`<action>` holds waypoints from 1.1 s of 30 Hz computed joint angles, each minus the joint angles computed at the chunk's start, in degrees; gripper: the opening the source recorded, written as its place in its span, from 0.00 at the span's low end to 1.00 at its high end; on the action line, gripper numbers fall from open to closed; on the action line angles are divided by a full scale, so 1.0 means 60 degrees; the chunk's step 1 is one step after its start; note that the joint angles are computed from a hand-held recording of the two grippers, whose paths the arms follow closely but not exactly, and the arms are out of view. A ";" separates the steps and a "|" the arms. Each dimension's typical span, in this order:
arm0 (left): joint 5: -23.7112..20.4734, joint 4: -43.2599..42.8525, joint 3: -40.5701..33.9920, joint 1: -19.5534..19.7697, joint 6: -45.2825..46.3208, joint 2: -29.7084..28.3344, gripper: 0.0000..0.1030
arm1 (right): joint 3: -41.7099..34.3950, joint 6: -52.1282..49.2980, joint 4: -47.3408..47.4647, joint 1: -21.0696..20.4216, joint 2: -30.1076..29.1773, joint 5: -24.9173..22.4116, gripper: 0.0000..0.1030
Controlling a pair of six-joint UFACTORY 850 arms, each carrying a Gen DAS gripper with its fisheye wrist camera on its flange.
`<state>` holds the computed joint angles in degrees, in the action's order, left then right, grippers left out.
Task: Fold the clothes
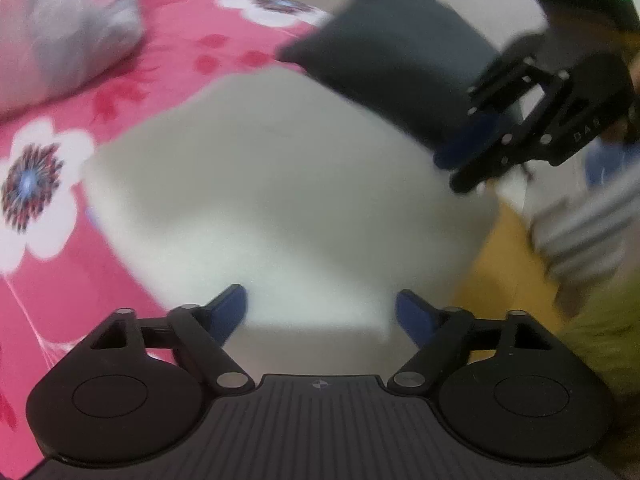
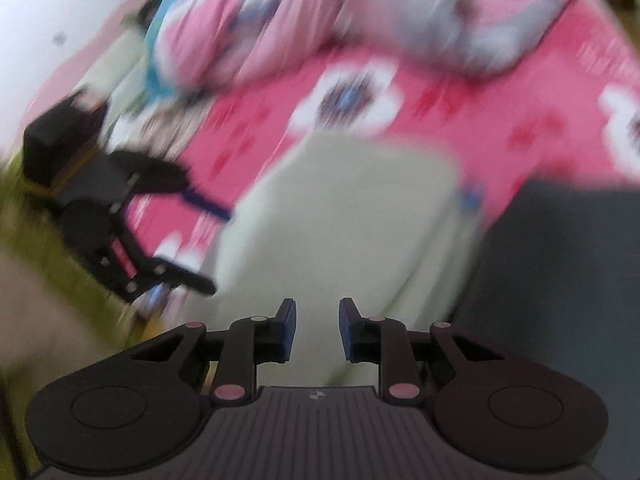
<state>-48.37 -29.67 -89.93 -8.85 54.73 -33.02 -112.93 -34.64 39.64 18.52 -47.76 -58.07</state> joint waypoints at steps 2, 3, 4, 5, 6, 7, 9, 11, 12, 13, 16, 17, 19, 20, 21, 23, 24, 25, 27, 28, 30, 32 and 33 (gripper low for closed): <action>0.0719 -0.0095 0.0583 -0.0151 0.0764 0.0199 0.94 | 0.0639 0.0313 -0.0488 0.0227 0.0180 0.0125 0.26; 0.1040 -0.0213 0.0798 -0.0207 0.1098 0.0250 0.95 | 0.0946 0.0755 -0.1004 0.0377 0.0259 0.0548 0.26; 0.1357 -0.0346 0.1008 -0.0263 0.1446 0.0297 0.97 | 0.1202 0.1366 -0.1558 0.0524 0.0310 0.1018 0.26; 0.1503 -0.0352 0.1090 -0.0289 0.1598 0.0346 0.97 | 0.1380 0.1812 -0.1759 0.0608 0.0378 0.1360 0.26; 0.1649 -0.0360 0.1171 -0.0315 0.1751 0.0394 0.97 | 0.1548 0.2286 -0.1984 0.0694 0.0437 0.1691 0.26; 0.1650 -0.0340 0.1190 -0.0302 0.1726 0.0451 0.95 | 0.1688 0.2749 -0.2244 0.0784 0.0501 0.1980 0.26; 0.1537 -0.0322 0.1247 -0.0183 0.1480 0.0654 0.90 | 0.1950 0.3614 -0.2955 0.1008 0.0845 0.2377 0.26; 0.1333 -0.0375 0.1309 0.0039 0.1064 0.0947 0.89 | 0.2237 0.4819 -0.3812 0.1247 0.1304 0.2654 0.27; 0.1297 -0.0535 0.1441 0.0171 0.0963 0.1199 0.89 | 0.2356 0.5501 -0.4277 0.1368 0.1534 0.2727 0.27; 0.1250 -0.0673 0.1567 0.0292 0.0932 0.1441 0.89 | 0.2466 0.6190 -0.4734 0.1492 0.1759 0.2760 0.28; 0.1166 -0.0986 0.2057 0.0616 0.0888 0.2310 0.91 | 0.2847 0.8205 -0.5704 0.1914 0.2478 0.2648 0.30; 0.1153 -0.1159 0.2183 0.0692 0.0911 0.2570 0.94 | 0.2947 0.8819 -0.5919 0.2056 0.2694 0.2589 0.31; 0.1123 -0.1609 0.2431 0.0853 0.1004 0.3058 0.97 | 0.3023 0.9898 -0.6204 0.2393 0.3029 0.2501 0.41; 0.1122 -0.1866 0.2600 0.0923 0.1044 0.3340 0.98 | 0.3056 1.0386 -0.6383 0.2546 0.3192 0.2470 0.46; 0.1216 -0.2134 0.2788 0.0981 0.1053 0.3642 0.99 | 0.3074 1.0879 -0.6568 0.2702 0.3347 0.2428 0.48; 0.1502 -0.2159 0.3047 0.0979 0.0724 0.4080 1.00 | 0.3047 1.1680 -0.6855 0.2980 0.3599 0.2310 0.49; 0.1604 -0.1881 0.3058 0.0915 0.0305 0.4219 1.00 | 0.3013 1.2037 -0.6965 0.3104 0.3708 0.2235 0.49; 0.1664 -0.1660 0.3080 0.0868 -0.0053 0.4340 1.00 | 0.2968 1.2438 -0.7050 0.3212 0.3812 0.2131 0.50; 0.1625 -0.1322 0.3070 0.0807 -0.0856 0.4523 1.00 | 0.2826 1.3162 -0.7218 0.3406 0.3910 0.1853 0.53; 0.1506 -0.1258 0.3061 0.0830 -0.1162 0.4584 1.00 | 0.2747 1.3580 -0.7385 0.3521 0.3950 0.1681 0.58; 0.1330 -0.1131 0.3101 0.0874 -0.1703 0.4738 1.00 | 0.2675 1.4275 -0.7835 0.3755 0.4042 0.1400 0.66; 0.1332 -0.0870 0.3208 0.0858 -0.2150 0.4919 1.00 | 0.2510 1.5027 -0.8448 0.4044 0.4084 0.0893 0.71; 0.1390 -0.0589 0.3227 0.0834 -0.2429 0.4993 1.00 | 0.2444 1.5290 -0.8639 0.4181 0.4111 0.0649 0.74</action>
